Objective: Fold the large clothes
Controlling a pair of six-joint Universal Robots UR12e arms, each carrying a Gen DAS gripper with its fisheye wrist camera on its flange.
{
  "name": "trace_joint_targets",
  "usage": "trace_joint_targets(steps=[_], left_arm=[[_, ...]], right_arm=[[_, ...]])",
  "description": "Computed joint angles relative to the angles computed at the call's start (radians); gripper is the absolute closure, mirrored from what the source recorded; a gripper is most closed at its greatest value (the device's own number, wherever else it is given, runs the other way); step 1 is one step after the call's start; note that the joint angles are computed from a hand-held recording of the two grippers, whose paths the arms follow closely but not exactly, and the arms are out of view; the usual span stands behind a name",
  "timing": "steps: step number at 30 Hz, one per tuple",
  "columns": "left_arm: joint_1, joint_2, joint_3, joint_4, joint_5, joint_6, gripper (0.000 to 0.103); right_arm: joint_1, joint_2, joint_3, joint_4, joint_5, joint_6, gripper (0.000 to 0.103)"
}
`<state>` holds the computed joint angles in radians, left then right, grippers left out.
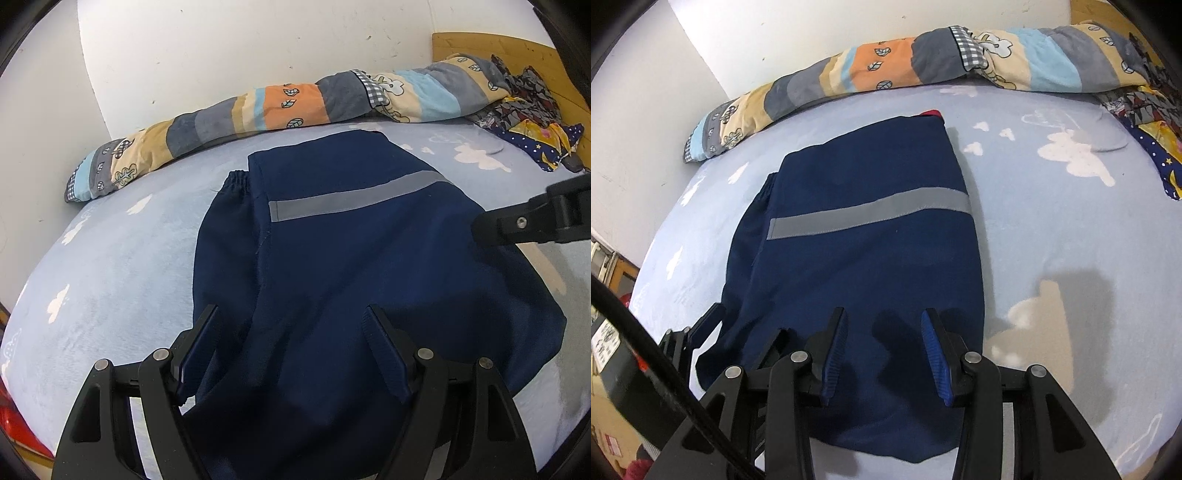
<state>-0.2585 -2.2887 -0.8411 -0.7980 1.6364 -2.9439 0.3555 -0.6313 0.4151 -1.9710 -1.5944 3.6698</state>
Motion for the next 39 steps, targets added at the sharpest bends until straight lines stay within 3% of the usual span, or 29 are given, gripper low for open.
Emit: trace_joint_targets(steps=[6,16,23,39], left_arm=[[0.000,0.001,-0.002,0.005,0.000,0.002,0.026],[0.000,0.004,-0.007,0.022,0.001,0.000,0.026],[0.000,0.005,-0.009,0.027,0.002,-0.001,0.026],[-0.001,0.006,-0.011,0.029,0.002,-0.004,0.026]], right_arm=[[-0.008,0.028,-0.042,0.058,0.044,0.031,0.056],[-0.005,0.011,-0.014,0.031,0.042,0.026,0.056],[0.007,0.017,-0.032,0.027,-0.016,-0.019,0.056],[-0.001,0.025,-0.036,0.044,0.025,0.001,0.056]])
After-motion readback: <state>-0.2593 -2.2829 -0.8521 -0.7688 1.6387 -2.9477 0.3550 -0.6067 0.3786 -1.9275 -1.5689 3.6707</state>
